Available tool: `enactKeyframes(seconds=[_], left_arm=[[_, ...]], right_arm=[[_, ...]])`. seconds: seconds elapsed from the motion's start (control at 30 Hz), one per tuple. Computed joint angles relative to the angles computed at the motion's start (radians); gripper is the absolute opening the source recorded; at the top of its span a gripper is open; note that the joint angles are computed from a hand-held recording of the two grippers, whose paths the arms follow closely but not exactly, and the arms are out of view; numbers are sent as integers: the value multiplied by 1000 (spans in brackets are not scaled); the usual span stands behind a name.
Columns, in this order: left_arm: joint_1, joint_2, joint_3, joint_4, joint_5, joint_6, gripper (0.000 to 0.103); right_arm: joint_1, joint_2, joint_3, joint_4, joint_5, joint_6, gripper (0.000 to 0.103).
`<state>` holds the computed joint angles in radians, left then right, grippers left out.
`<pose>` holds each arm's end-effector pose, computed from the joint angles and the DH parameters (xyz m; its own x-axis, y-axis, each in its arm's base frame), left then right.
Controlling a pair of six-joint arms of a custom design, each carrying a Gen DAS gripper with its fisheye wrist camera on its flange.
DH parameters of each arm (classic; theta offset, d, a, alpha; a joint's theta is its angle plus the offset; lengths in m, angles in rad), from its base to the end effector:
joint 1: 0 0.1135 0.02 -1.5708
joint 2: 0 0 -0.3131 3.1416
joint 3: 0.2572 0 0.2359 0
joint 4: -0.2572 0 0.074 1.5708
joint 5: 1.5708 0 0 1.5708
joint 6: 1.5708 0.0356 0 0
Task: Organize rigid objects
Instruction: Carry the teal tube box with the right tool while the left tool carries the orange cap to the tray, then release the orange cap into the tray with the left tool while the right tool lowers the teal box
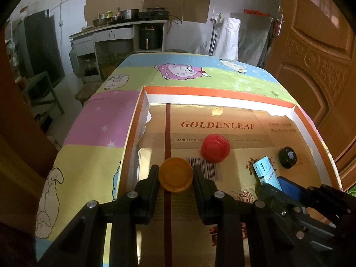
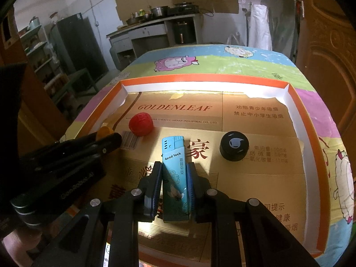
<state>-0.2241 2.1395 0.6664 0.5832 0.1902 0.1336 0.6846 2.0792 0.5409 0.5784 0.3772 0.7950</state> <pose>0.3292 -0.0819 0.0715 -0.7063 0.2951 -0.6435 0.4322 0.8997 -0.0617 0.2416 0.1803 0.0732 -0.7472 0.2468 -0.6171 0.1559 0.9677 0.1982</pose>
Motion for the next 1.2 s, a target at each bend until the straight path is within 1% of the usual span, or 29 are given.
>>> enactKeyframes(seconds=[0.33, 0.57, 0.67, 0.83, 1.03, 1.2], left_arm=[[0, 1, 1, 1, 2, 0, 30], [-4, -10, -7, 16, 3, -21, 30], [-7, -19, -14, 27, -4, -21, 31], [-2, -28, -24, 41, 6, -22, 41], [2, -36, -23, 27, 10, -19, 43], [-3, -59, -52, 52, 8, -13, 43]], right_arm=[[4, 0, 0, 3, 3, 7, 23], [25, -26, -11, 2, 58, 1, 25], [25, -37, -12, -14, 61, 5, 26], [28, -62, -19, -37, 61, 18, 27], [35, -86, -30, -54, 66, 34, 27], [54, -111, -41, -84, 82, 60, 27]])
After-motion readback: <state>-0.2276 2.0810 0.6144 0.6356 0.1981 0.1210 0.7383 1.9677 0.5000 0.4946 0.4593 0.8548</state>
